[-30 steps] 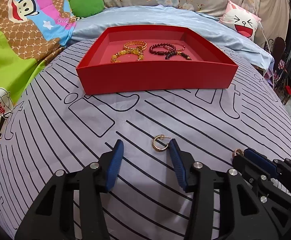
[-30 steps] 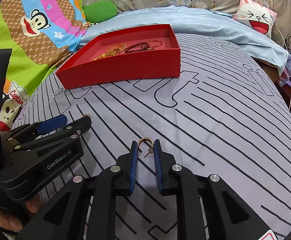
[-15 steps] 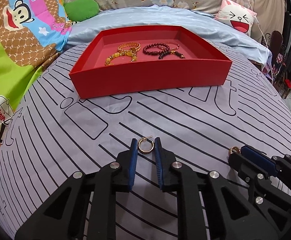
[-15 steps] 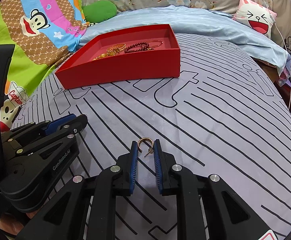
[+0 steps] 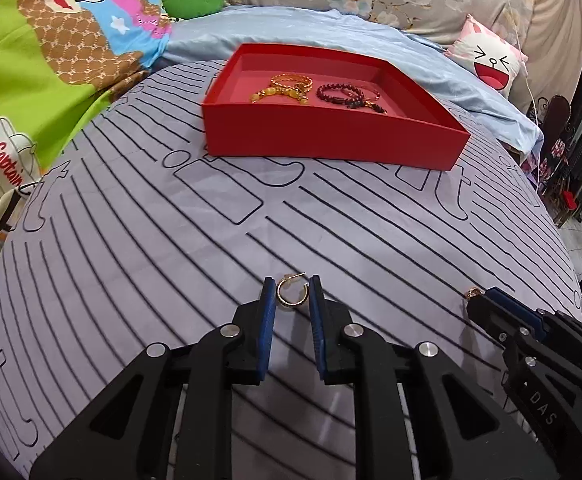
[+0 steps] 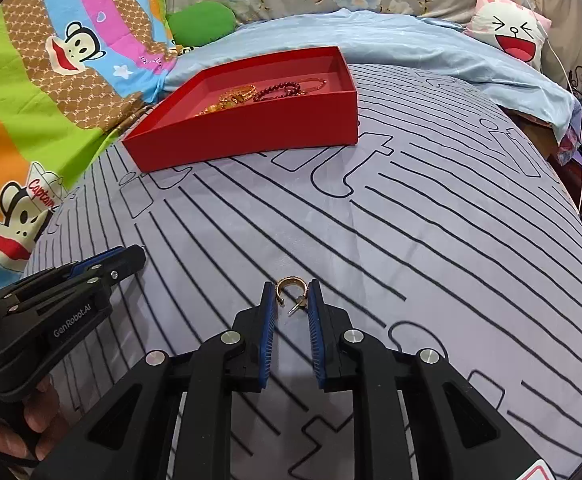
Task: Organize jewelry
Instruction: 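Grasp the other gold hoop earring with the left tool, then carry both hoop earrings over the red tray with both tools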
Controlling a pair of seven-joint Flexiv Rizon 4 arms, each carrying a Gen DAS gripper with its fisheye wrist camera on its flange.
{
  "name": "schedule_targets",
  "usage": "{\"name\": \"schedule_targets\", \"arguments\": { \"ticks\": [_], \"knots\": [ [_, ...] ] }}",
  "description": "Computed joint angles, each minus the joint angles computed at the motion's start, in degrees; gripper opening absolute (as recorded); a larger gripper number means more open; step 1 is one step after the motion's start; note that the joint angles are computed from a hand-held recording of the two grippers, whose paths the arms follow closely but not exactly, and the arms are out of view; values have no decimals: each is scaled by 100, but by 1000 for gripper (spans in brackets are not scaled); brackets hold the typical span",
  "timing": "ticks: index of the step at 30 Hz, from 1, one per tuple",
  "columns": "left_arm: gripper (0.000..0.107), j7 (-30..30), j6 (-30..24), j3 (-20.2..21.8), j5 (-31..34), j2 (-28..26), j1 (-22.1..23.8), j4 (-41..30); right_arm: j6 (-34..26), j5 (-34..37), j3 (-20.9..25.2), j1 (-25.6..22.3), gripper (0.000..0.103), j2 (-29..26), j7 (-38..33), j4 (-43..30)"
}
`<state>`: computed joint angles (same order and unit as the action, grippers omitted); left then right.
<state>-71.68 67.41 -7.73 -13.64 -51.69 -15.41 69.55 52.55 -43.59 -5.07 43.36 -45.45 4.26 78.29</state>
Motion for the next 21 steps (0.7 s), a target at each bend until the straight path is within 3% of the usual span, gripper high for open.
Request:
{"name": "schedule_targets", "arguments": {
  "ticks": [11,21],
  "knots": [
    [16,322,387,-318,-207,656,208,864,126,-446,-70,165,15,282,306,177],
    [16,341,315,-169,-101,874,7,702,-31,-882,-135,218,16,383,158,-128]
  ]
}}
